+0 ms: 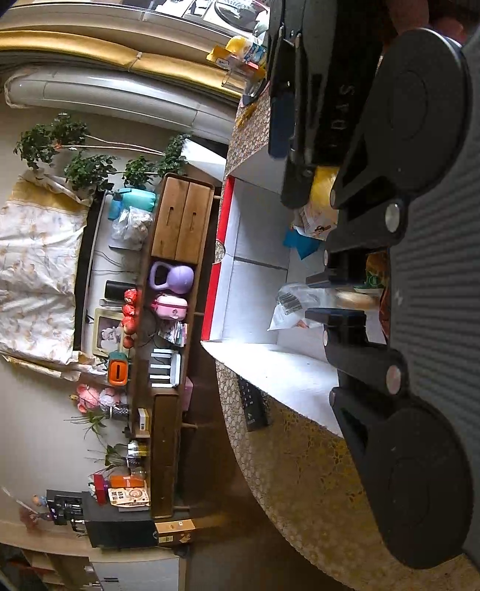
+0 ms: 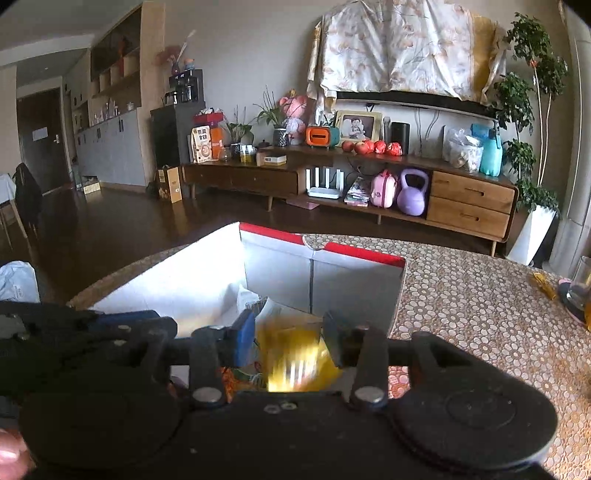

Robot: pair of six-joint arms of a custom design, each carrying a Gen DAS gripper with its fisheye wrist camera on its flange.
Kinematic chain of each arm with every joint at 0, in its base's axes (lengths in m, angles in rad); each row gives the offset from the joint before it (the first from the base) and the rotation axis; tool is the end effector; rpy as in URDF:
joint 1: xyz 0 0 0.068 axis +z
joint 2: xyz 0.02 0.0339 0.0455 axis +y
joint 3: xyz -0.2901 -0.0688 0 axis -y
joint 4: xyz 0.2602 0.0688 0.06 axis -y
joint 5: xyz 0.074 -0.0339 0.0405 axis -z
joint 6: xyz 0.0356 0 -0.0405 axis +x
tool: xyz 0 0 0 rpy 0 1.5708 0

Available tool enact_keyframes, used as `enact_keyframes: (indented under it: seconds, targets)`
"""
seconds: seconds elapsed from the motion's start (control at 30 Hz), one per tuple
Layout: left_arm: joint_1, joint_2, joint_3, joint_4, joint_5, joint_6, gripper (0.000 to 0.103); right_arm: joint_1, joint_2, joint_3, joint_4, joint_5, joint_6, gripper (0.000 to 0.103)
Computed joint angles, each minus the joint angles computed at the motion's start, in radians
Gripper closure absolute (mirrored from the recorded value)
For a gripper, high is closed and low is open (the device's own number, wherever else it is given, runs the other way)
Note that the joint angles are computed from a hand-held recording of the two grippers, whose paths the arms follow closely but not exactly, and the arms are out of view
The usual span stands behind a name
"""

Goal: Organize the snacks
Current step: 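Carry the stick snack and M&M's packet into the white box and open both grippers, then move both grippers back from the box to the black packet on the table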

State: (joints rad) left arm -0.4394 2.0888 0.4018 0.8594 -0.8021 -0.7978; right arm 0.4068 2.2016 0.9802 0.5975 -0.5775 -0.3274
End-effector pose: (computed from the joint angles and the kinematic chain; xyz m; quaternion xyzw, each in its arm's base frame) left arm 0.2461 -0.0874 0.0274 -0.2924 0.8188 0.1025 0.4833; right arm 0.3788 0.1844 0.0632 -0.4274 0.7497 0.2706 0.4267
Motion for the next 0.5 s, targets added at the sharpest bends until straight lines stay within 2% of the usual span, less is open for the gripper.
enact_keyframes:
  seconds: [0.07,0.17,0.2,0.23,0.27,0.3,0.33,0.5]
  targets:
    - [-0.002,-0.003,0.005,-0.014,-0.001,-0.007,0.093,-0.007,-0.004,-0.012,0.016,-0.014,0.003,0.044]
    - [-0.009,-0.008,0.008,-0.026,-0.004,-0.014,0.088,-0.022,-0.022,-0.040,0.041,-0.024,-0.002,0.044]
    - [-0.017,-0.012,0.012,-0.036,-0.011,-0.020,0.078,-0.031,-0.032,-0.052,0.048,-0.035,0.000,0.044]
    - [-0.024,-0.012,0.016,-0.045,-0.021,-0.027,0.060,-0.039,-0.040,-0.060,0.053,-0.041,0.003,0.044]
    - [-0.037,-0.014,0.023,-0.060,-0.038,-0.041,0.050,-0.049,-0.049,-0.067,0.057,-0.047,0.004,0.044]
    - [-0.053,-0.017,0.031,-0.092,-0.069,-0.071,0.036,-0.052,-0.055,-0.069,0.062,-0.045,0.009,0.044]
    - [-0.071,-0.019,0.032,-0.096,-0.097,-0.089,0.030,-0.065,-0.066,-0.086,0.079,-0.051,0.016,0.045]
    - [-0.125,-0.052,0.054,-0.158,-0.140,-0.119,0.030,-0.148,-0.107,-0.145,0.124,-0.104,0.048,0.044]
